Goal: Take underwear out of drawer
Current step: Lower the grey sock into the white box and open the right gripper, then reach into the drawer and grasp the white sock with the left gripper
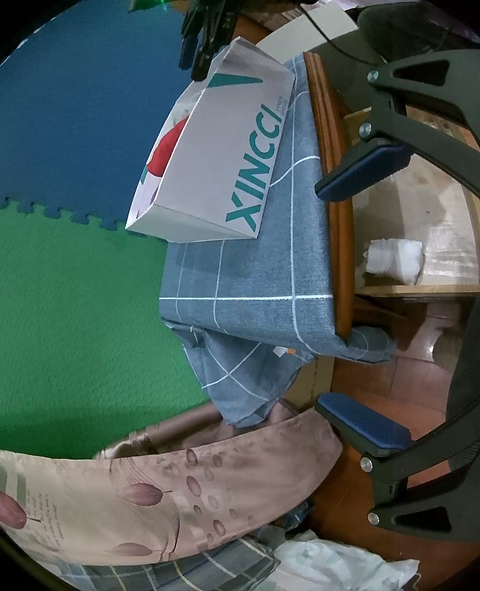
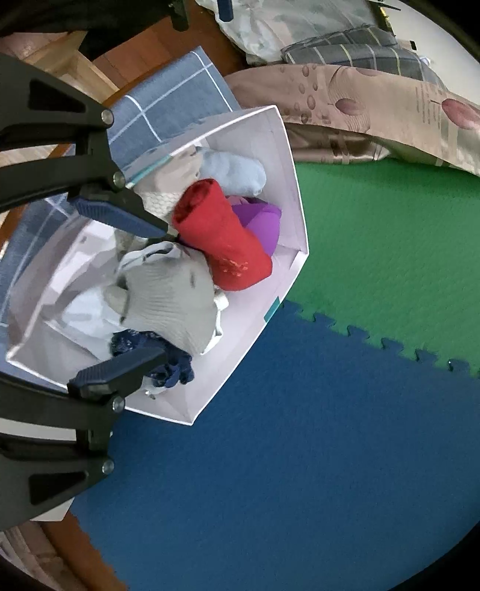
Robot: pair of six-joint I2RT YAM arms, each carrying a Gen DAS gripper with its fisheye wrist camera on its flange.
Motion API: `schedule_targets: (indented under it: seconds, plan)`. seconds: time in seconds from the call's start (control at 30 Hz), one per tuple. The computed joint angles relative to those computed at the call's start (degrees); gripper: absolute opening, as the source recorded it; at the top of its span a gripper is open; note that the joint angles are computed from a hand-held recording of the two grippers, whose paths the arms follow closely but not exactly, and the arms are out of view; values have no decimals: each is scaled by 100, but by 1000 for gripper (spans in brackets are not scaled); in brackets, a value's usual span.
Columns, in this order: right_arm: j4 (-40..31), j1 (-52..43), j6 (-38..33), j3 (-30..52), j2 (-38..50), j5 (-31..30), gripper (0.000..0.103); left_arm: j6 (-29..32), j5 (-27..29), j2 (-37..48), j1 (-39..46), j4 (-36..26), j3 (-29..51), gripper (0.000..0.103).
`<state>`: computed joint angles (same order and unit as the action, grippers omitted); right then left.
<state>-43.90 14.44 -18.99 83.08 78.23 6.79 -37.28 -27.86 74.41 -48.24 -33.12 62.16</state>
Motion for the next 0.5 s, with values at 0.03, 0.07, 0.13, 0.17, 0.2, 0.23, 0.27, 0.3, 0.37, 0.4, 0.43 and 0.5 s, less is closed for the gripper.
schedule_targets:
  seconds: [0.03, 0.07, 0.13, 0.17, 0.2, 0.23, 0.27, 0.3, 0.37, 0.4, 0.43, 0.5]
  plan:
    - [2, 17, 9, -103, -125, 23, 63, 19, -1, 45, 1, -7, 36, 102]
    - [10, 18, 20, -186, -210, 31, 63, 38, -16, 6, -17, -24, 1, 102]
    - [12, -22, 56, -435, -493, 22, 63, 126, -21, 34, -54, -23, 31, 102]
    - [15, -69, 74, -565, -643, -20, 63, 205, 7, 105, -61, -18, 104, 102]
    - [26, -159, 96, -727, -833, -116, 66, 303, 27, 124, -101, -31, 134, 102]
    - [-25, -281, 115, -858, -1005, -242, 66, 408, 59, 123, -150, -43, 144, 102]
    - [-88, -487, 141, -1049, -1240, -429, 67, 555, 163, 116, -186, -46, 148, 102]
    - [-132, -672, 162, -1206, -1422, -588, 67, 745, 413, 147, -198, -44, 176, 102]
    - [-284, -1303, 141, -1612, -1852, -1137, 67, 1023, 1002, 315, -178, -187, 315, 102]
    - [-353, -1596, 89, -1770, -1989, -1391, 67, 1066, 1113, 456, -219, -291, 427, 102]
    - [-425, -2037, -15, -2010, -2166, -1705, 68, 1097, 1182, 583, -273, -370, 518, 102]
    - [-451, -2641, -213, -2356, -2377, -2077, 68, 1195, 1431, 854, -384, -412, 661, 102]
